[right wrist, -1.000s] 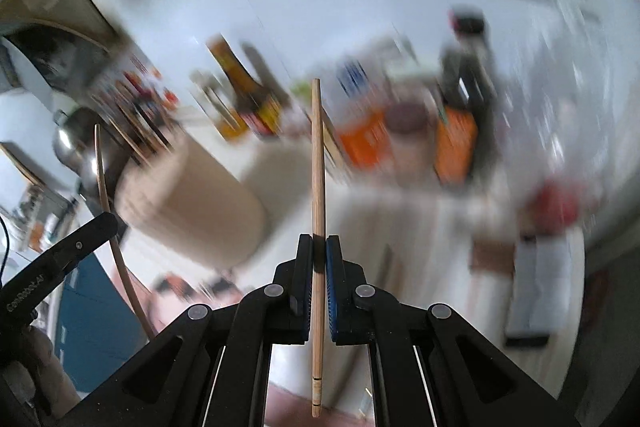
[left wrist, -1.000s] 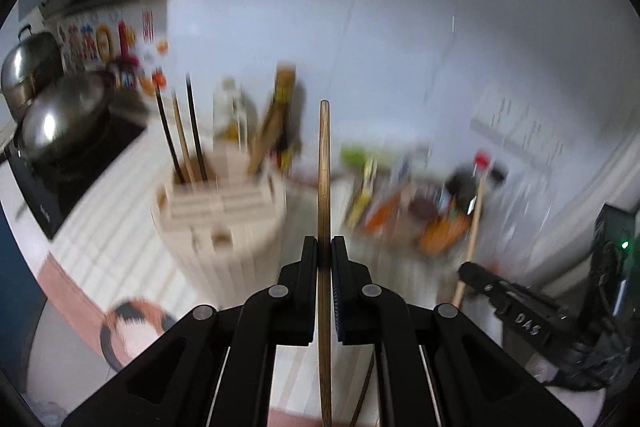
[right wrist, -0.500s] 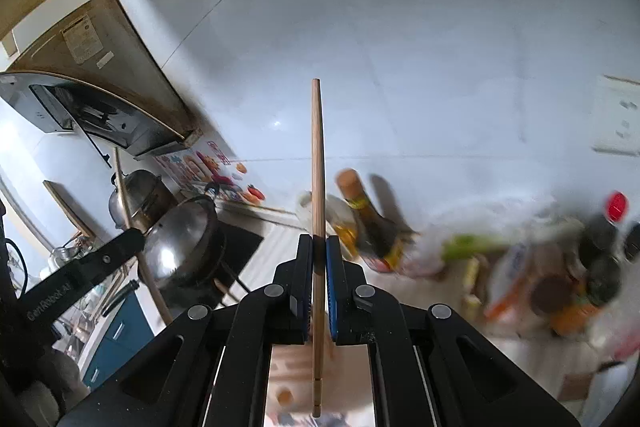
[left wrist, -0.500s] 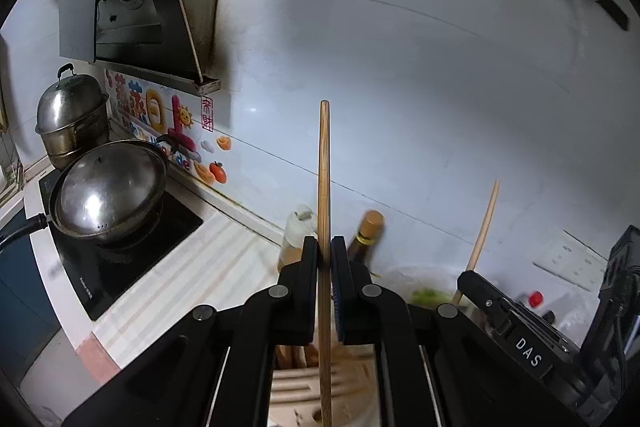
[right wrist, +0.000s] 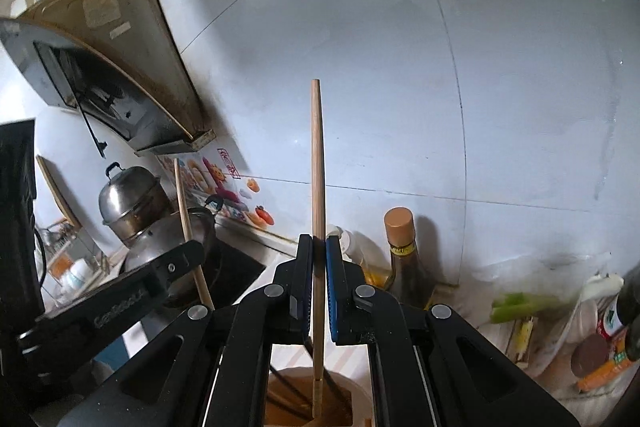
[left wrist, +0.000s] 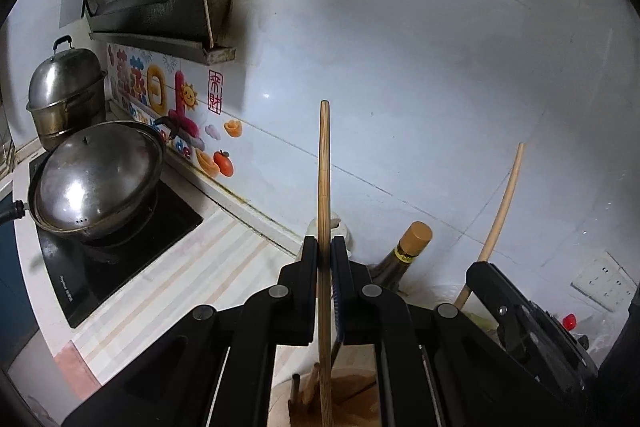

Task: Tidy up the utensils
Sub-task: 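Lift both light chopsticks upright and carry them over the beige holder, then open both tools to drop the chopsticks into the holder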

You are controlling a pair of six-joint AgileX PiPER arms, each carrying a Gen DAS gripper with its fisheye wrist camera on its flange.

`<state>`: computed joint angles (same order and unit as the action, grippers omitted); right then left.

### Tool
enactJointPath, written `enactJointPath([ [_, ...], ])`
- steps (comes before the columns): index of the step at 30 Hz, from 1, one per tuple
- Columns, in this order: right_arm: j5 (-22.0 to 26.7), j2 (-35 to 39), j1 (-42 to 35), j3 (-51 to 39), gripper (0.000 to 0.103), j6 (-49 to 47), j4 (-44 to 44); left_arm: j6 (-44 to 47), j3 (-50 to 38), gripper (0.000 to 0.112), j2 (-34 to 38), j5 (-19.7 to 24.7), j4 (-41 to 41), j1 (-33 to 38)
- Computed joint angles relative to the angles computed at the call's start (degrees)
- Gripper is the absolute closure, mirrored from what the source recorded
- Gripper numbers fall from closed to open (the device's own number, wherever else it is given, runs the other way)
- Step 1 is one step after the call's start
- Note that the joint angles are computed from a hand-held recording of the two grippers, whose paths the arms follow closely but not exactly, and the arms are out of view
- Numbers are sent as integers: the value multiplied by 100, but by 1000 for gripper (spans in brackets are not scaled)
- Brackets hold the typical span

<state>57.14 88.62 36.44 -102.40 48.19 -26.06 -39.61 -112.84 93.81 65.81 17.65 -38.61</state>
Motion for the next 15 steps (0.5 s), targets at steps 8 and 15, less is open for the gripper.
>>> enactJointPath([
  [8,-277,-284,104,729,97,174,-170,82,507,108,-73,-310,-273,83],
  [15,-43,-477,-59,783,96,-445,560,561,489,107,-149,-10,-944,144],
])
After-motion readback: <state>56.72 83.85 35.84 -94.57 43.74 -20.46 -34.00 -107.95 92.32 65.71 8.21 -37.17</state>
